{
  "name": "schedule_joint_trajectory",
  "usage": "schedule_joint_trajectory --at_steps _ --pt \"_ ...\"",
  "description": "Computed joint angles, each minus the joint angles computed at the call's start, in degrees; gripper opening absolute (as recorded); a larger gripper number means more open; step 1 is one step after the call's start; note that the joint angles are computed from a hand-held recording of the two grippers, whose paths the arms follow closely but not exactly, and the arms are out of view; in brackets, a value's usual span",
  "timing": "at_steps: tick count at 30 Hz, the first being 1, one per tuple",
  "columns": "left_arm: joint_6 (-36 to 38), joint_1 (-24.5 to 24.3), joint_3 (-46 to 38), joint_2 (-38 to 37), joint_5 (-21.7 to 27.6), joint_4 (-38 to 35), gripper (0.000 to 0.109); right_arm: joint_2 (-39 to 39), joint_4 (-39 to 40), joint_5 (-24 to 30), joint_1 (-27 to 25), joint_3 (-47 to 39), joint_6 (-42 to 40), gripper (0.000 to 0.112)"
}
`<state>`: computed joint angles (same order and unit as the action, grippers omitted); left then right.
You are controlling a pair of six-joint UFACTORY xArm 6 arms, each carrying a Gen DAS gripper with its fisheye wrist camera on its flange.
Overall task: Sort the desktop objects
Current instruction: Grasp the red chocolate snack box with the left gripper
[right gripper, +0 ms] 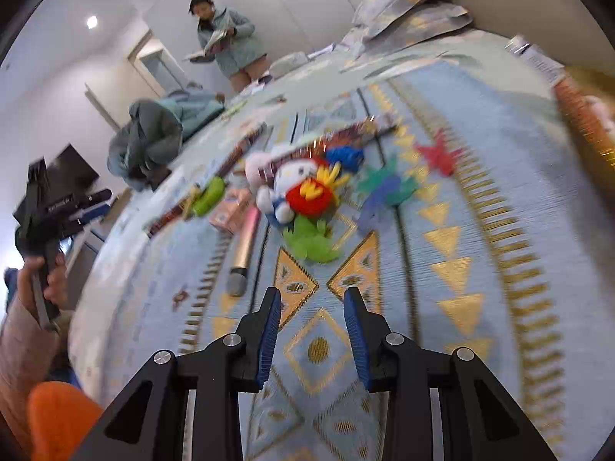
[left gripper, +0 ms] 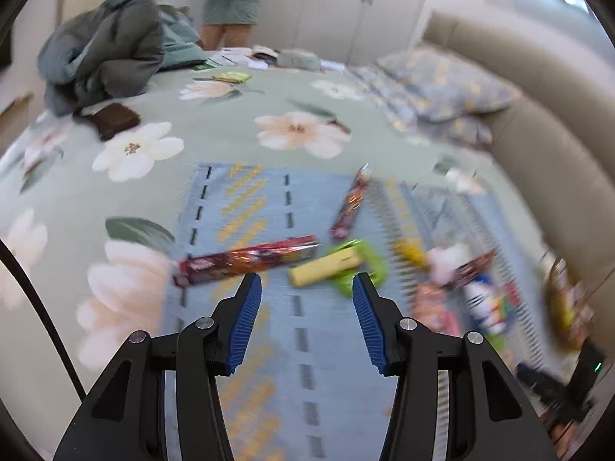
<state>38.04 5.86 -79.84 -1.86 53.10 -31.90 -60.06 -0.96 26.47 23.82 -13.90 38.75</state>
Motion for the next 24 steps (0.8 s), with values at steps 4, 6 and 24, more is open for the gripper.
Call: schedule_joint_trajectory --at_steps 4,6,24 --pt "3.68 -0.64 -8.13 9.22 0.62 2.68 0.047 1.05 2.98 -4.68 0.62 2.11 -1.61 0.036" --pt "4.22 -1.20 -12.60 14.12 0.74 4.11 0.047 0.41 7.69 -6.33 0.60 3.32 -4.93 0.041" --pt "7.02 0.89 -31.10 29.86 21.83 9.11 0.047 3.00 4.01 -8.59 1.61 2.64 -4.67 0.055"
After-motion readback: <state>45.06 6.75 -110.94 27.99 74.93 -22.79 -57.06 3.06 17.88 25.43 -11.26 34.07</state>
